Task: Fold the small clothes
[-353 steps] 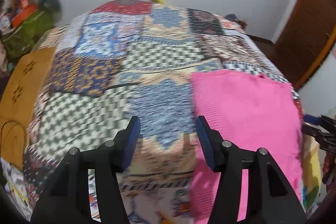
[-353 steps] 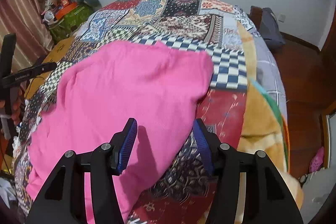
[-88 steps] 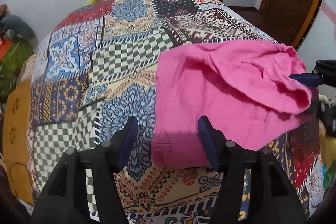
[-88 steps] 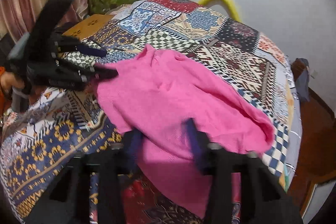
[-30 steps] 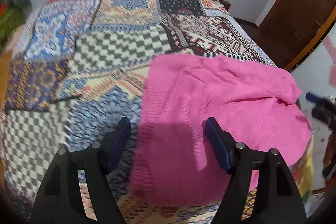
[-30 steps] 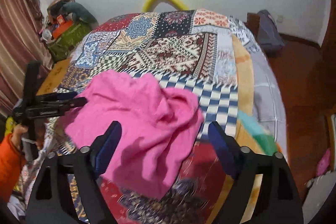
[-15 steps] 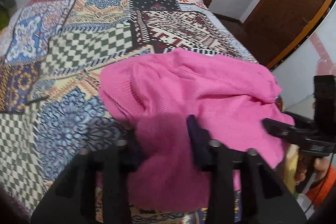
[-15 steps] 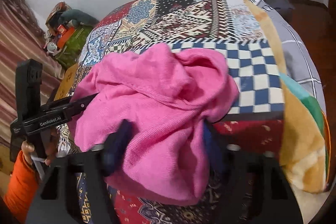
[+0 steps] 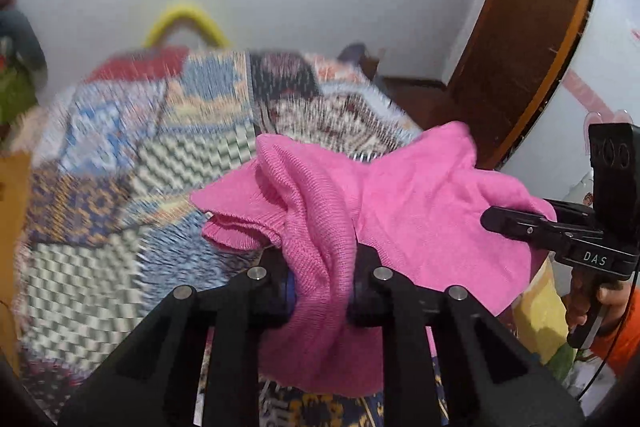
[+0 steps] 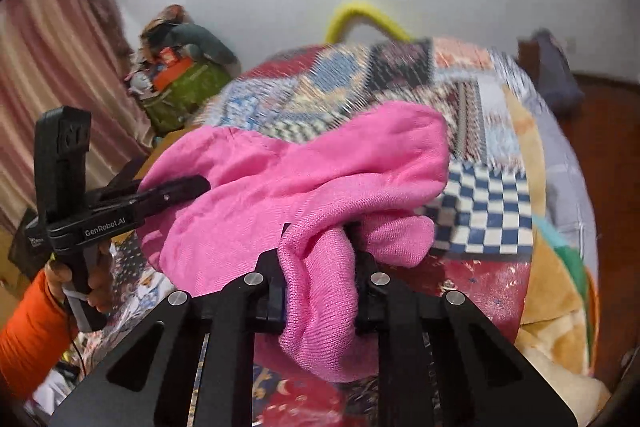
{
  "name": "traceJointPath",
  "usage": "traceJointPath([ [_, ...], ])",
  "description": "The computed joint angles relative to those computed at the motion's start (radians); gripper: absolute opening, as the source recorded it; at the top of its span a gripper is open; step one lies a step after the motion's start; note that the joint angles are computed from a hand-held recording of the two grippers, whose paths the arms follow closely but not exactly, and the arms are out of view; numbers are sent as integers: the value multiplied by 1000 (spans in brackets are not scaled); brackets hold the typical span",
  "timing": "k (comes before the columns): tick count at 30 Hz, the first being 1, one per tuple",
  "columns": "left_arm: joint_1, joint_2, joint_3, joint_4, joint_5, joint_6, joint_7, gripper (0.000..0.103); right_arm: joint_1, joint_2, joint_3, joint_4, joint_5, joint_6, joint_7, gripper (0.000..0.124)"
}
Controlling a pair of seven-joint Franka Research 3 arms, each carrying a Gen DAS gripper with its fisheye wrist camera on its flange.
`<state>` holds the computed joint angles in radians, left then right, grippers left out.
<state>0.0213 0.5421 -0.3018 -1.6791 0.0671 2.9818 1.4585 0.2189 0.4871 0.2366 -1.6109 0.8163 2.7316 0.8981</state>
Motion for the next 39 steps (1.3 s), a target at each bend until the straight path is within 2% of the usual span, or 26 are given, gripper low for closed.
traceJointPath([
  [2, -18, -89, 34, -102, 23, 65, -28, 18, -5, -37, 20, -33, 25, 22, -40, 17],
  [5, -29, -190, 62, -211, 53, 121, -66, 18, -5, -95, 42, -82, 83, 39, -104, 17],
  [7, -56, -266, 105, -294, 87, 152, -109, 18, 0, -127, 48, -104, 129, 35, -141, 17],
  [9, -50, -322, 111, -359, 103, 166, -130, 18, 16, -161, 47, -131, 163, 32, -166, 17],
  [11, -69, -374, 145, -420, 135, 174, -171, 18, 37, -181, 37, -151, 184, 28, -181, 17],
  [13, -61, -411, 146, -472, 144, 180, -186, 18, 67, -200, 27, -176, 182, 33, -184, 17],
  [18, -73, -435, 190, -551, 211, 177, -256, 18, 118, -184, 5, -193, 146, 25, -144, 17],
  [20, -57, -415, 181, -561, 207, 170, -254, 18, 134, -158, -1, -188, 117, 29, -113, 17],
  [22, -22, -388, 147, -564, 170, 163, -230, 18, 137, -139, -3, -185, 94, 16, -78, 17],
  [25, 54, -337, 70, -565, 92, 161, -170, 18, 149, -90, -19, -161, 17, -13, 0, 17],
  [26, 97, -321, 25, -566, 57, 156, -138, 18, 150, -83, -20, -162, -2, -18, 20, 17],
  [28, 117, -306, 4, -575, 30, 152, -119, 19, 144, -85, -15, -174, -24, -37, 47, 18],
  [31, 64, -299, 66, -593, 57, 147, -147, 24, 148, -74, -34, -169, -96, -92, 106, 23],
  [33, 21, -300, 119, -602, 88, 136, -179, 29, 157, -79, -46, -180, -145, -98, 141, 25],
  [34, -26, -305, 178, -610, 142, 135, -236, 36, 160, -84, -53, -188, -170, -96, 156, 28],
  [35, -45, -310, 203, -618, 151, 138, -246, 40, 166, -92, -61, -199, -198, -88, 172, 29],
  [37, -39, -330, 211, -639, 176, 138, -261, 45, 170, -112, -71, -224, -243, -64, 194, 29],
  [39, -72, -353, 260, -648, 235, 125, -309, 48, 164, -134, -69, -239, -262, -46, 197, 30],
])
